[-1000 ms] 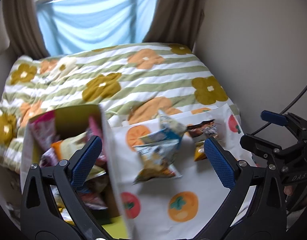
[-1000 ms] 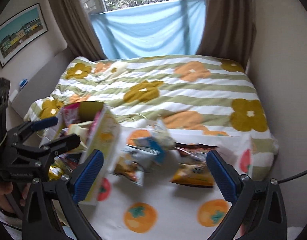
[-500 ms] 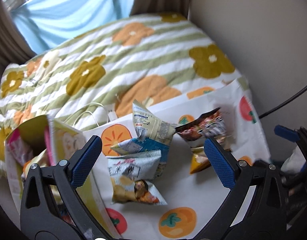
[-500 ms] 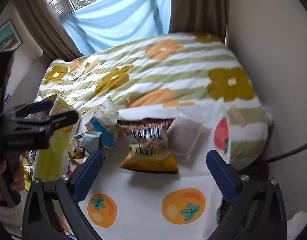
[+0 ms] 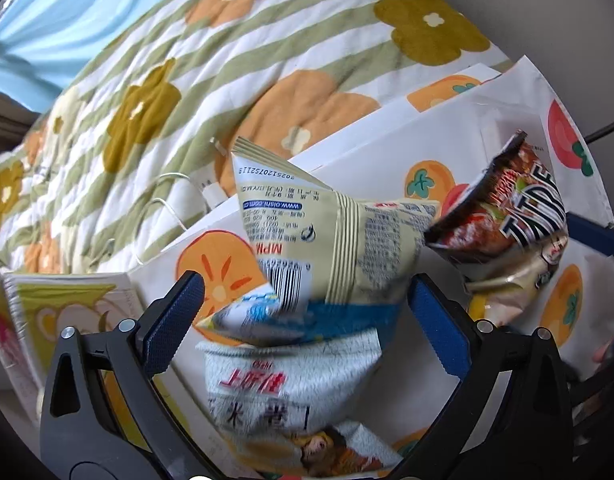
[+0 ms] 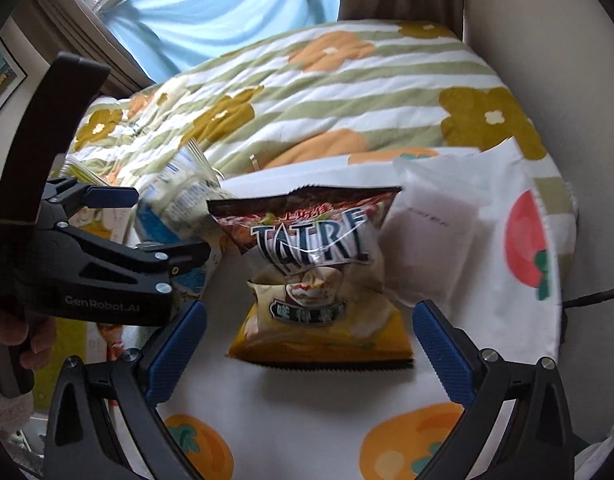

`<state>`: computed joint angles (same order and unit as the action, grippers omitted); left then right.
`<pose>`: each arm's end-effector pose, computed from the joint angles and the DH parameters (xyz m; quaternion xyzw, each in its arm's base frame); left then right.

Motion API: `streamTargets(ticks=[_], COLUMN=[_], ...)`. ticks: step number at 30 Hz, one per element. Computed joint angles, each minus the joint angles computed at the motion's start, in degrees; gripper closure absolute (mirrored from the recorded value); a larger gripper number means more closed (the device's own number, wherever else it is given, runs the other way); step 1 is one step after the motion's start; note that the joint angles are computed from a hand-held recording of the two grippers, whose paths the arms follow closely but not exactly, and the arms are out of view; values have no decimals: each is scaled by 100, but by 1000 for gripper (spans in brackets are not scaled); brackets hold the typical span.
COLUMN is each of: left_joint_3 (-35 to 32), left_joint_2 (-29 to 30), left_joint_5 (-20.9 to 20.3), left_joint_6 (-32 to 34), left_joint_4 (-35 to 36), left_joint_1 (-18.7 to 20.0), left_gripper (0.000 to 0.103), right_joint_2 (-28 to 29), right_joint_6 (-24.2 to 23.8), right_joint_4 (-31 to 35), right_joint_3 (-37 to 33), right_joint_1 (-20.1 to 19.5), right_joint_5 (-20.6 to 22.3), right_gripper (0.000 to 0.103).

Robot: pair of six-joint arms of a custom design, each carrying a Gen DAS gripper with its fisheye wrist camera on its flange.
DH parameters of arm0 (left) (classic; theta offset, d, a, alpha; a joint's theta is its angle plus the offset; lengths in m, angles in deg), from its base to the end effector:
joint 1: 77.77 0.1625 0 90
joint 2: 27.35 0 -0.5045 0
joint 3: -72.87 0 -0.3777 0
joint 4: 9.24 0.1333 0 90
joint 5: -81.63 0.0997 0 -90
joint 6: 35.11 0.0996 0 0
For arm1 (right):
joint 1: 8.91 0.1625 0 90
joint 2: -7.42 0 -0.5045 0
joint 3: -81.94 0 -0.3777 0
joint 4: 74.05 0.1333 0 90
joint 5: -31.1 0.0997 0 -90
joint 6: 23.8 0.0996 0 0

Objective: Organize snacks
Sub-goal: 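Grasp the cream MPR bag with the left gripper while the right gripper grasps the TATRE chip bag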

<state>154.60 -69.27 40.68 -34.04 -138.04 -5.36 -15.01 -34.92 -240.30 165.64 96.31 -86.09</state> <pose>-0.0321 -0.7914 0.1907 0.1511 0.8971 -0.0517 0.4119 0.2861 -0.7171 -0.0360 0.1897 -0.9453 0.1350 0.2284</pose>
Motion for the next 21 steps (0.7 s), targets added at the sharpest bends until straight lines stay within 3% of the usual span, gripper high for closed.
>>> streamTargets(ticks=[3, 4, 6, 8, 16, 21], left_joint_3=[-111, -152, -194, -152, -110, -16], left_joint_2=[75, 94, 110, 92, 6, -89], left_joint_5=[-59, -126, -226, -287, -567, -679], left_joint_6=[29, 21, -15, 39, -118, -331], left_joint_4=[90, 158, 229, 123, 28, -59], left_joint_1=[68, 97, 143, 156, 184, 195], left_gripper=[11, 20, 24, 38, 51, 53], right_joint_2=[166, 213, 285, 345, 462, 483], right_joint_6=[25, 13, -18, -80, -173, -262], right_joint_4=[72, 71, 71, 104, 28, -87], right_joint_3=[-183, -227, -293, -359, -439, -405], right_joint_1=[7, 10, 15, 18, 53, 76], right_joint_5=[-173, -221, -286, -356, -581, -735], right_gripper=[0, 0, 0, 1, 2, 16])
